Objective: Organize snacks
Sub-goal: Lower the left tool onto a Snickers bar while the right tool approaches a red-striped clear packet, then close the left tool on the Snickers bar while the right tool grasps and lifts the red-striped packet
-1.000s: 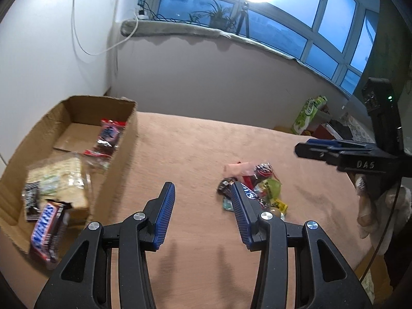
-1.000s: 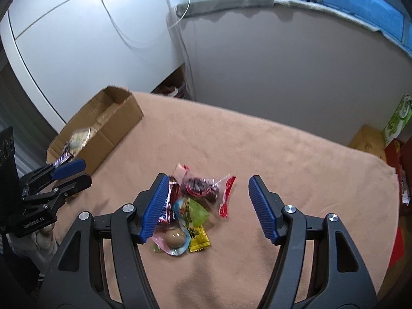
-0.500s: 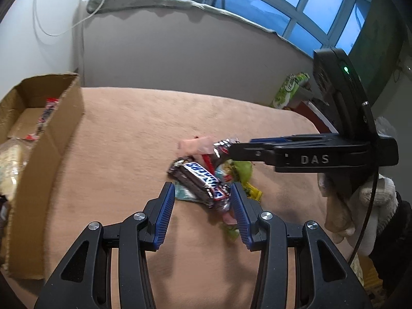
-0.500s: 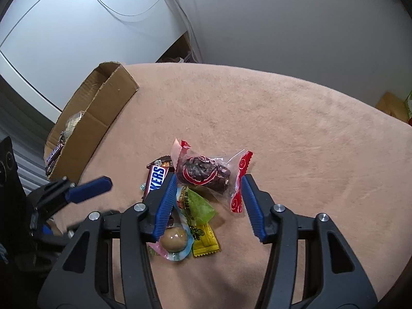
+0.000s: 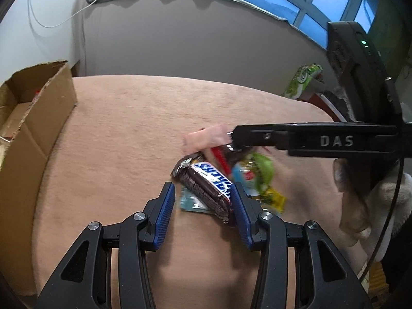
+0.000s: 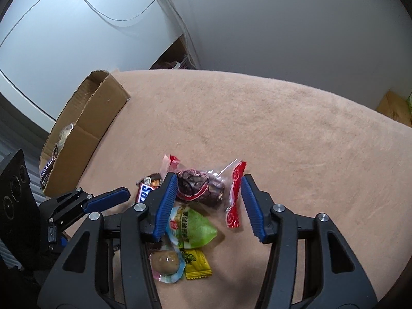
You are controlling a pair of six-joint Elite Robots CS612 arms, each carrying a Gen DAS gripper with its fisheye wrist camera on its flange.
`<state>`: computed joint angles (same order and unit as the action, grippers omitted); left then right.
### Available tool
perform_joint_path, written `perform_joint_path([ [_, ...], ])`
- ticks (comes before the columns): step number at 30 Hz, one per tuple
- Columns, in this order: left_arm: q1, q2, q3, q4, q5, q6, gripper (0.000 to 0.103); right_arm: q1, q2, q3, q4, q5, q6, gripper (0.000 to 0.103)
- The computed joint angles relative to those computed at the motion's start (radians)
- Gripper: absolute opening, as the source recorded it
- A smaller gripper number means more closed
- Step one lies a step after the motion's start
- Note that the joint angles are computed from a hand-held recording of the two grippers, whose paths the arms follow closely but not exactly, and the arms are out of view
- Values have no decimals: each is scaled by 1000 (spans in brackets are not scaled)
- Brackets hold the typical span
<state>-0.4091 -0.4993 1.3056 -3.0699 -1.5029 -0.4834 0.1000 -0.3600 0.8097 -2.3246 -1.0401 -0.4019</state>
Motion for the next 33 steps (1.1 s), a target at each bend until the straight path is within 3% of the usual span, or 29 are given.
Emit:
perform_joint_path([
  [9, 2, 11, -24, 18, -7, 13, 44, 11, -5, 12, 27, 23, -31, 54],
  [12, -1, 15, -28, 26, 32, 17, 44, 11, 2, 0, 27, 16, -30, 55],
  [16, 1, 15, -33, 45, 59, 17, 31, 11, 3, -7, 48, 15, -50, 57],
  [25, 10, 6, -4, 13, 67, 8, 27, 21, 4, -1, 28, 10, -92, 64],
  [33, 18, 1, 15, -7, 73, -13, 27, 41, -5, 25, -44, -59, -176, 69],
])
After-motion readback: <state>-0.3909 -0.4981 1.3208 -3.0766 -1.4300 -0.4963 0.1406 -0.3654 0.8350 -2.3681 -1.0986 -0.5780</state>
